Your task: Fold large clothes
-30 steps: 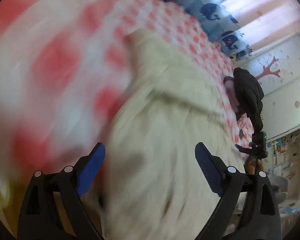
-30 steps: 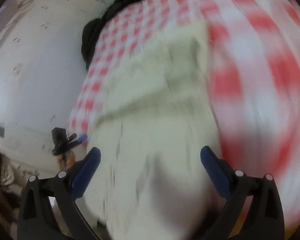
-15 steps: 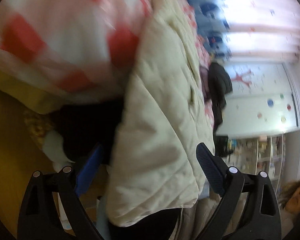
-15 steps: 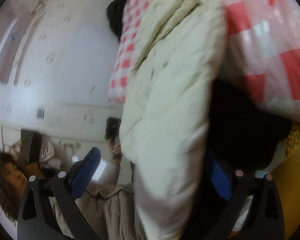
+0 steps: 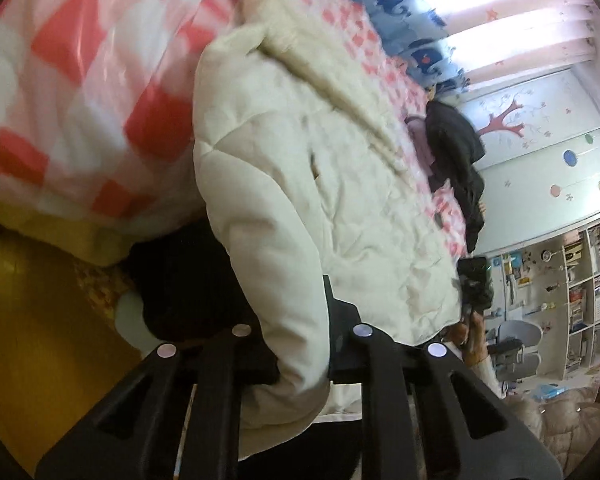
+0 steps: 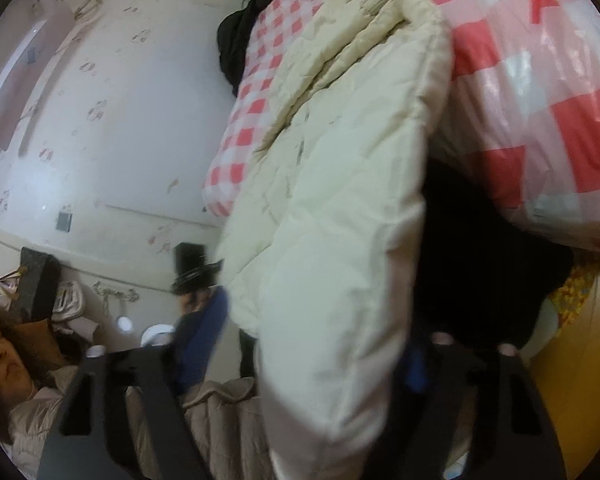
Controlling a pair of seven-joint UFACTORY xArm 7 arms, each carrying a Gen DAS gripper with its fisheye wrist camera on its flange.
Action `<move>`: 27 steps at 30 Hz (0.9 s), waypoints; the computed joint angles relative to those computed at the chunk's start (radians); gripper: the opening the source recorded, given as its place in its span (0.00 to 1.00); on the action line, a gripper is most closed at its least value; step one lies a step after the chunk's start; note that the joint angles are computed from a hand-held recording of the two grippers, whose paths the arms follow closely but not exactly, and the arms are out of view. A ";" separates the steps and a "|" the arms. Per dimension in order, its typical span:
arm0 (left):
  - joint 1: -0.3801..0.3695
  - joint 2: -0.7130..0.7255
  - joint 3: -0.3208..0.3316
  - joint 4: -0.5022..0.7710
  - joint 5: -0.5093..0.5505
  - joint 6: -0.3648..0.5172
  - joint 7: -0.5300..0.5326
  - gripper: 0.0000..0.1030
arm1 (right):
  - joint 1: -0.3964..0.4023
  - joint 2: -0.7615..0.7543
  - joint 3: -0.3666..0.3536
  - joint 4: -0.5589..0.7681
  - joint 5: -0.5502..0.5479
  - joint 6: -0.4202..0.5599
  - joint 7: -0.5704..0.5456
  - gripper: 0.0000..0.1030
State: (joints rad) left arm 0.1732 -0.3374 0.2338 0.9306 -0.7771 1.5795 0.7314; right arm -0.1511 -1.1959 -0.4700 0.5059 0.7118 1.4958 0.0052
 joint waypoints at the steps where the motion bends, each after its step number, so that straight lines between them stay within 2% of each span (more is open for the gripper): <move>1: 0.000 -0.011 0.004 0.008 -0.020 0.006 -0.002 0.13 | -0.013 -0.016 -0.016 -0.015 0.027 -0.017 0.001 0.36; 2: -0.001 -0.017 0.007 0.008 -0.028 0.006 -0.001 0.12 | -0.030 -0.036 -0.027 -0.028 0.055 -0.042 0.003 0.27; 8: -0.016 -0.038 -0.006 -0.005 -0.009 -0.013 -0.021 0.11 | 0.001 -0.040 -0.031 -0.063 0.072 -0.038 -0.017 0.27; 11: -0.013 -0.068 0.015 -0.023 -0.045 -0.002 -0.048 0.09 | -0.020 -0.090 -0.041 -0.111 0.159 -0.102 -0.041 0.23; 16: -0.033 -0.167 0.051 -0.003 -0.113 0.055 -0.059 0.08 | -0.029 -0.247 -0.028 -0.208 0.331 -0.241 -0.058 0.23; 21: -0.060 -0.202 0.115 0.031 -0.164 0.118 -0.066 0.08 | -0.044 -0.428 -0.068 -0.281 0.430 -0.366 -0.054 0.23; 23: -0.054 -0.193 0.127 0.032 -0.150 0.123 -0.065 0.08 | -0.055 -0.478 -0.088 -0.302 0.427 -0.401 -0.035 0.23; 26: -0.035 -0.146 0.141 0.022 -0.157 0.117 -0.079 0.08 | -0.085 -0.534 -0.165 -0.338 0.361 -0.419 0.008 0.23; 27: -0.028 -0.133 0.142 0.021 -0.166 0.114 -0.081 0.08 | -0.081 -0.550 -0.157 -0.357 0.379 -0.445 0.014 0.23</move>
